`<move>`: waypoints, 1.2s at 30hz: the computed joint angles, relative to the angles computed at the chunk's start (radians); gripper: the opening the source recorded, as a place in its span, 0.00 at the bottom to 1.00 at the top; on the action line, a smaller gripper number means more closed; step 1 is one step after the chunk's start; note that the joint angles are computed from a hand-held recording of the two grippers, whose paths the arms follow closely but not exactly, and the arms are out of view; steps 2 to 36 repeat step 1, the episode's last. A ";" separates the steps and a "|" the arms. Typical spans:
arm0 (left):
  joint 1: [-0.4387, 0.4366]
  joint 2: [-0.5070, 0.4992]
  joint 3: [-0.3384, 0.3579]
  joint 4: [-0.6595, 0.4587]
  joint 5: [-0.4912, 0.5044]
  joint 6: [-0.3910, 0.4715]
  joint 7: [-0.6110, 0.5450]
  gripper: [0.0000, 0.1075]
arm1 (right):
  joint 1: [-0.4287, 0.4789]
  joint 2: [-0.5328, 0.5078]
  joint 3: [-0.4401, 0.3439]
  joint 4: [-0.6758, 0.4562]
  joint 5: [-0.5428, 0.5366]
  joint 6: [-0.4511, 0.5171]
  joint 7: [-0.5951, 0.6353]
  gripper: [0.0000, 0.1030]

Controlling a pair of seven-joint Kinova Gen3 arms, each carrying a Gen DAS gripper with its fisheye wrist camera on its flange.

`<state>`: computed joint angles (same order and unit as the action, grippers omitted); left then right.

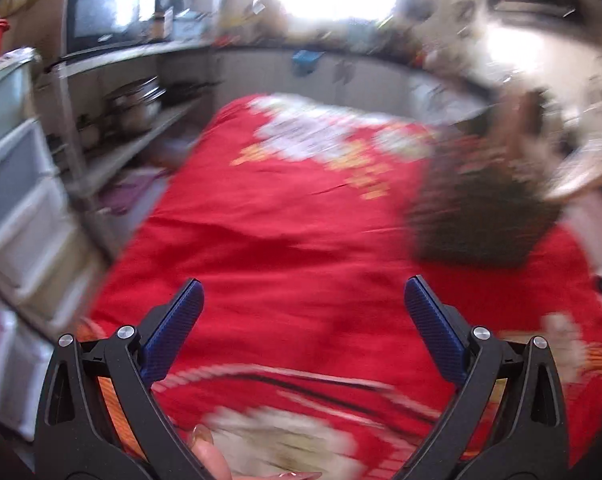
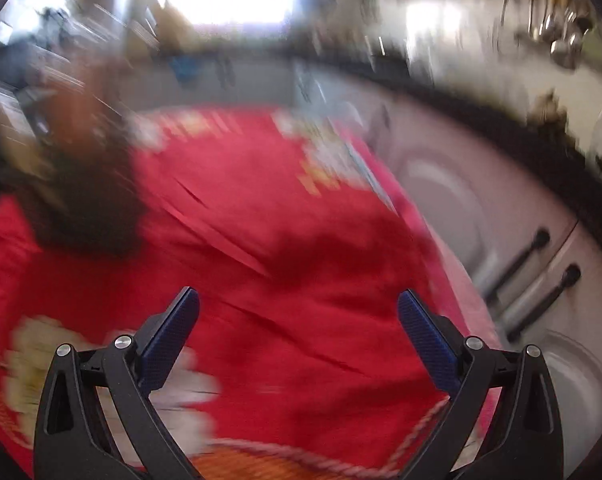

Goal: Organize utensils

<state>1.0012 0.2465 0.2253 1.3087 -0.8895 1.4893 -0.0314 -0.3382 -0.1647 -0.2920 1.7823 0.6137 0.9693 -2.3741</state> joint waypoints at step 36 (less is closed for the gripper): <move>-0.042 -0.001 0.003 0.010 0.034 -0.007 -0.008 0.86 | 0.019 0.035 0.014 -0.028 -0.018 0.030 0.039 0.94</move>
